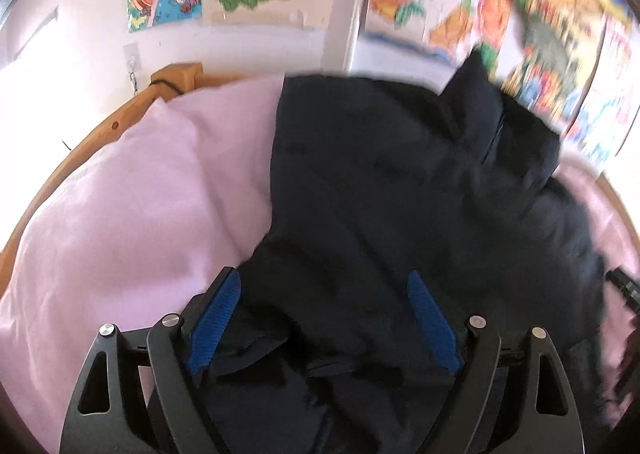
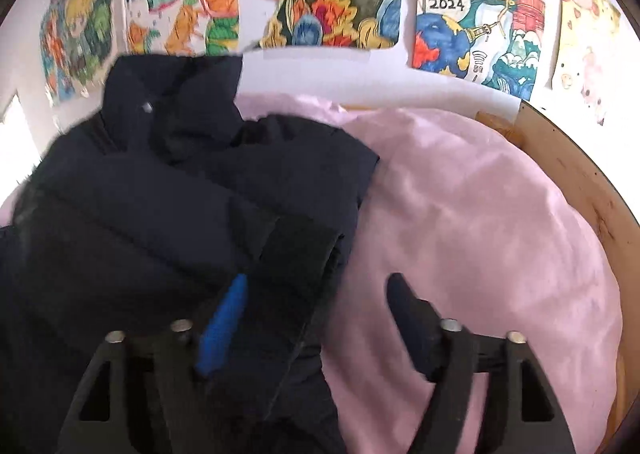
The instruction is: Fold large clothes
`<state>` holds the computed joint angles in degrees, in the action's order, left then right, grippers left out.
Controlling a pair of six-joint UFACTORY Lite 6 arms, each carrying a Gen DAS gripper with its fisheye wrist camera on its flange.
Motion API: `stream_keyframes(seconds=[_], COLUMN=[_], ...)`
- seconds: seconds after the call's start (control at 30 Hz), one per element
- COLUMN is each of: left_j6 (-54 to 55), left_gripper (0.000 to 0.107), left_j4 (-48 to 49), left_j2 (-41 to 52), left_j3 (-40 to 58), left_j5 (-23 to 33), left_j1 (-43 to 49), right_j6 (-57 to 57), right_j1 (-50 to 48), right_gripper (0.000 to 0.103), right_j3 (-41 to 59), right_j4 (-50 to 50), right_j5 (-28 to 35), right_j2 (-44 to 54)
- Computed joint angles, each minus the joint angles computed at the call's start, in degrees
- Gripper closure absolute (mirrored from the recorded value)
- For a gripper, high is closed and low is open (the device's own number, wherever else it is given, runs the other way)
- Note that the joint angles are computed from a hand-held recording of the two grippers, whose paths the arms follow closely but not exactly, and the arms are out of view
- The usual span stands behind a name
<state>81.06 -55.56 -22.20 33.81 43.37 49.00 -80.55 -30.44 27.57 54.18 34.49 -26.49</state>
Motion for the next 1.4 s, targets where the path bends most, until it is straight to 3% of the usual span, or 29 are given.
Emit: stream_keyframes(seconds=[0.13, 0.3, 0.43, 0.8, 0.87, 1.0, 1.07, 1.13, 1.23, 1.4], left_j6=[-3.7, -17.5, -25.0, -20.5, -23.8, -31.5, -31.8, -31.0, -27.8, -8.6], left_gripper=[0.021, 0.02, 0.02, 0.02, 0.02, 0.021, 0.031, 0.085, 0.097, 0.1], left_j4=[0.0, 7.9, 11.2, 2.9, 3.7, 7.4, 5.6, 3.3, -0.5, -13.1], left_j2=[0.2, 4.3, 14.2, 36.2, 41.1, 49.6, 51.0, 51.9, 49.7, 32.7], left_j3=[5.7, 16.1, 25.9, 45.4, 50.8, 60.3, 61.0, 61.4, 58.4, 40.0], left_j5=[3.5, -2.4, -7.5, -8.4, -8.7, -9.5, -11.3, -10.4, -10.1, -7.8], left_j1=[-2.9, -19.4, -29.1, -33.5, -35.7, -39.8, -40.8, -40.7, -40.0, -35.3], right_j6=[-1.2, 11.1, 16.2, 22.6, 22.5, 23.6, 21.6, 16.8, 8.6, -4.6], right_j1=[-2.2, 9.9, 15.5, 22.9, 24.1, 26.0, 26.4, 26.1, 25.8, 26.2], right_gripper=[0.018, 0.015, 0.015, 0.016, 0.019, 0.057, 0.072, 0.08, 0.084, 0.086], right_j3=[6.8, 18.5, 29.2, 60.6, 63.5, 65.3, 63.2, 59.6, 52.9, 40.2], right_j4=[1.9, -1.6, -0.9, 11.9, 13.3, 14.2, 15.5, 19.1, 24.2, 29.0], right_j5=[9.9, 8.0, 7.6, 8.7, 8.0, 4.8, 2.5, 1.7, 1.2, 0.0], right_j2=[1.6, 10.5, 22.9, 58.1, 61.1, 63.3, 61.9, 59.4, 54.0, 39.6])
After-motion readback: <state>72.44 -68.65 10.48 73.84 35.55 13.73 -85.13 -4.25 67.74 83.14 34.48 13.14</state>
